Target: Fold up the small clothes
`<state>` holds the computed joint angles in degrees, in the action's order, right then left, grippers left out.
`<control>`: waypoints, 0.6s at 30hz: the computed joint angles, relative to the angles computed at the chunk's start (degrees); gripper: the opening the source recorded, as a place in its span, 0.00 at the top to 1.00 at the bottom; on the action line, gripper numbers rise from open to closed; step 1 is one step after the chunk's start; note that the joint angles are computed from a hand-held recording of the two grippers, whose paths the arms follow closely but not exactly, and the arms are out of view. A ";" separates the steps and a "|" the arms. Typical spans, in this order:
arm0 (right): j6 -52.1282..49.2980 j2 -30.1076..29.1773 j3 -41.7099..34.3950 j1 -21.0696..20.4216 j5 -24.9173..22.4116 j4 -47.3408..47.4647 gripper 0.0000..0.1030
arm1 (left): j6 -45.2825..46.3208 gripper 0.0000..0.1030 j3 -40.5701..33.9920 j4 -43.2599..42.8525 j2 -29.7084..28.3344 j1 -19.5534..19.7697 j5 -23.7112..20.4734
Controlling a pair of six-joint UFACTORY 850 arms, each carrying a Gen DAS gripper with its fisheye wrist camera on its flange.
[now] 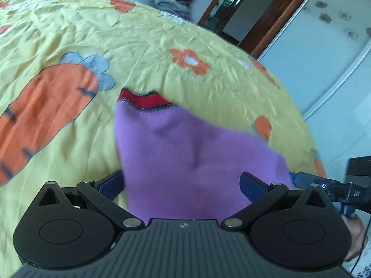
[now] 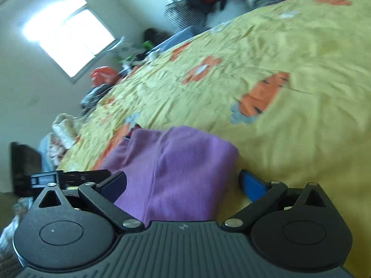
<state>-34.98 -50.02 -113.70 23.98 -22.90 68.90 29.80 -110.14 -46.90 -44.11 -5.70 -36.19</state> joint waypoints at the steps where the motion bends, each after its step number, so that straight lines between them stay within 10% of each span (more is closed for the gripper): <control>1: -1.85 -1.79 -2.30 -0.89 -3.70 3.95 0.00 | -0.87 0.00 -2.06 -0.57 -1.24 0.20 -1.88; 3: -1.51 -4.68 -6.28 -1.67 -9.18 6.17 0.04 | 0.47 0.10 -3.45 -4.03 -2.57 0.70 -3.33; 4: -1.62 -5.20 -7.41 -1.16 -9.87 3.69 0.29 | 1.81 0.21 -2.69 -5.07 -2.20 0.53 -2.35; 5: 0.64 -5.63 -8.54 -0.37 -9.93 -1.20 0.78 | 1.98 0.52 -3.50 -3.71 -2.72 0.24 -2.80; 6: 2.90 -5.43 -8.51 0.59 -8.35 -5.93 0.77 | 1.90 0.69 -3.49 -1.01 -2.65 -0.23 -2.18; 11: -5.48 0.20 -1.58 3.54 3.68 -7.76 0.81 | 13.80 0.74 4.42 -3.03 2.81 -2.23 9.77; 15: 5.76 0.78 -3.25 6.09 10.52 -29.34 0.82 | 17.42 0.74 6.70 -1.92 5.15 -4.55 19.01; 18: 21.92 -3.71 -11.47 5.62 8.77 -47.33 0.81 | 4.32 0.70 -1.17 9.07 0.42 -4.42 16.07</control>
<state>-13.06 -53.73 -125.17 29.60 -14.14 21.57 34.12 -111.31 -37.83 -43.69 -10.12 -20.11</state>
